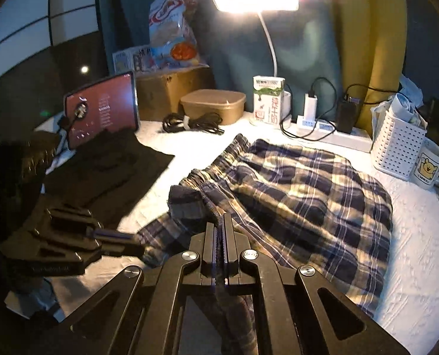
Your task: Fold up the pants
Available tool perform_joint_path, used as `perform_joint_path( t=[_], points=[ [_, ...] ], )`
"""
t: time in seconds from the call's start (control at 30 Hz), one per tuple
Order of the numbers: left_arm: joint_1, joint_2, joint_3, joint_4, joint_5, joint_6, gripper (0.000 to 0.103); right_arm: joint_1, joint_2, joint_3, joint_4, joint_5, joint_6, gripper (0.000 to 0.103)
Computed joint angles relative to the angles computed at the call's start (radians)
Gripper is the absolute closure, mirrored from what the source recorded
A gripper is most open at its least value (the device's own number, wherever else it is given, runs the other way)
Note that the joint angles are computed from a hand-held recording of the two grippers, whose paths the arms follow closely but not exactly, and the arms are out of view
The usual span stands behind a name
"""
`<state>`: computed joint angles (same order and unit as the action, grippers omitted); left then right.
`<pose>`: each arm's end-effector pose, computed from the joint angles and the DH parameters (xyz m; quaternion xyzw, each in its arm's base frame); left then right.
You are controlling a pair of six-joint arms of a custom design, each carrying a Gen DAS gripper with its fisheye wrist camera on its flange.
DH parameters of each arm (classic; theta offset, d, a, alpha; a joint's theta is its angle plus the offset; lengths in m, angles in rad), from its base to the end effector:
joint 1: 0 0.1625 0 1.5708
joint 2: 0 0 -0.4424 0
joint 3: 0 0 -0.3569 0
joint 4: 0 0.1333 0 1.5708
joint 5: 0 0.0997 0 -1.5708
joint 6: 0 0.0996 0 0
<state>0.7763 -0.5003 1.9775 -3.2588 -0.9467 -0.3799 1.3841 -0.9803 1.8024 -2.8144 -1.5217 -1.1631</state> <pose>-0.2482 -0.5121 -0.0388 0.1632 0.9328 -0.2525 0.1987 0.0205 -0.6358 0.2185 0.4631 -0.8610 0.1783 0.1119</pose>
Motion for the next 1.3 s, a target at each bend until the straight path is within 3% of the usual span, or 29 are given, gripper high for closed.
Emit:
perform_joint_path(
  t=[0.1,0.27,0.43,0.57,0.63,0.67,0.7,0.73,0.77,0.97,1.23,1.3],
  points=[
    [0.006,-0.002,0.007,0.039,-0.002,-0.029,0.1,0.002,0.005,0.006,0.026,-0.002,0.003,0.101],
    [0.018,-0.014,0.022,0.065,-0.011,-0.081,0.099,0.007,0.052,0.029,0.071,-0.077,-0.02,0.101],
    [0.0,-0.051,0.054,0.125,0.025,-0.121,0.099,0.002,0.084,0.053,0.033,-0.124,-0.013,0.101],
    [-0.01,-0.065,0.078,0.082,0.047,-0.111,0.099,0.003,0.082,0.071,0.017,-0.146,-0.01,0.098],
    [-0.018,-0.054,0.062,0.03,0.058,-0.073,0.099,0.002,0.067,0.086,0.021,-0.141,-0.015,0.088],
    [-0.017,-0.044,0.048,0.006,0.052,-0.049,0.099,0.003,0.059,0.087,0.043,-0.138,-0.013,0.067],
    [-0.015,-0.029,0.023,-0.008,0.048,-0.023,0.099,0.0,0.046,0.09,0.069,-0.132,-0.011,0.032],
    [-0.011,-0.016,0.003,-0.013,0.046,-0.004,0.099,-0.003,0.036,0.099,0.076,-0.126,-0.016,0.018],
    [-0.006,-0.003,-0.02,-0.008,0.044,0.009,0.099,-0.005,0.029,0.107,0.076,-0.12,-0.023,0.012],
    [0.034,0.053,-0.126,0.191,0.05,-0.021,0.098,-0.026,-0.032,0.141,0.037,-0.117,-0.026,0.012],
    [0.002,0.027,-0.05,0.182,0.111,-0.06,0.098,-0.102,-0.065,0.135,-0.05,-0.184,0.04,0.012],
    [-0.007,0.023,-0.042,0.217,0.154,-0.095,0.09,-0.119,-0.088,0.147,-0.043,-0.168,0.033,0.012]
  ],
)
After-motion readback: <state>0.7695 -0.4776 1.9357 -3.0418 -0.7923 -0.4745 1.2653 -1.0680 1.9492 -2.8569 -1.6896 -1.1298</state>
